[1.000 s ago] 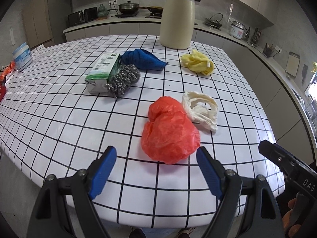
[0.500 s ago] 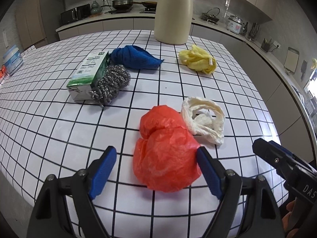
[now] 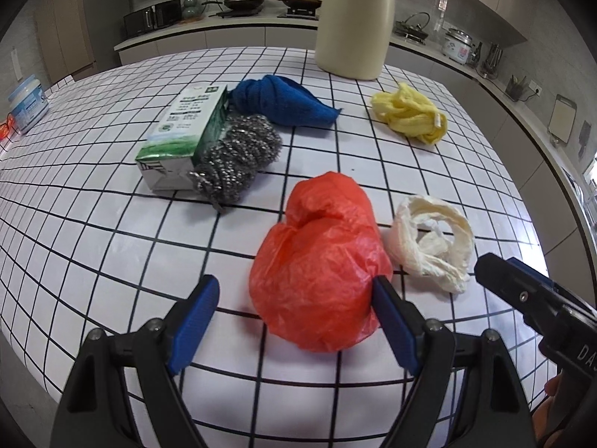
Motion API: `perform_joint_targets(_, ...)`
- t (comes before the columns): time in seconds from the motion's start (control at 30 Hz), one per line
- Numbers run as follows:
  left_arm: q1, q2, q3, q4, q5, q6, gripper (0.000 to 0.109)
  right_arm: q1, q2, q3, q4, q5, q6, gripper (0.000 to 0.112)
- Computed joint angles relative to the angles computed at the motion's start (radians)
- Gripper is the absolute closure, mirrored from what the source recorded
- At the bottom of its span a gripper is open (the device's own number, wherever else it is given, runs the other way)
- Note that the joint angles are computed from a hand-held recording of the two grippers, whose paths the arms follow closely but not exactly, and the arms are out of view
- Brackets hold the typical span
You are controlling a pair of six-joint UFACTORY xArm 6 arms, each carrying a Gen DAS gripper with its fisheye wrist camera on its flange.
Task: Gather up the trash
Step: 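Grasp the red plastic bag with the left tool while the right tool grasps the white cloth bag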
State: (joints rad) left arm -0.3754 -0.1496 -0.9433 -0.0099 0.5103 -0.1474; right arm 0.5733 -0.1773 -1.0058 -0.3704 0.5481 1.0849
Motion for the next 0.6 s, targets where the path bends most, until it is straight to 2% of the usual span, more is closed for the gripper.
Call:
perform_joint_targets(0.43,0.046,0.002,0.001,-0.038,-0.025,0.054,0.025,0.0,0.149,-0.128,0.073,-0.014,-0.094,0.037)
perform_joint_targets(0.5,0.049,0.003,0.001,-0.024,-0.026,0.048,0.025,0.003,0.171,-0.15,0.064,-0.005,-0.097,0.037)
perform_joint_targets(0.6,0.053,0.007,-0.003,-0.069,-0.027,0.082,0.025,0.001,0.188,-0.16,0.043,-0.008,-0.086,0.037)
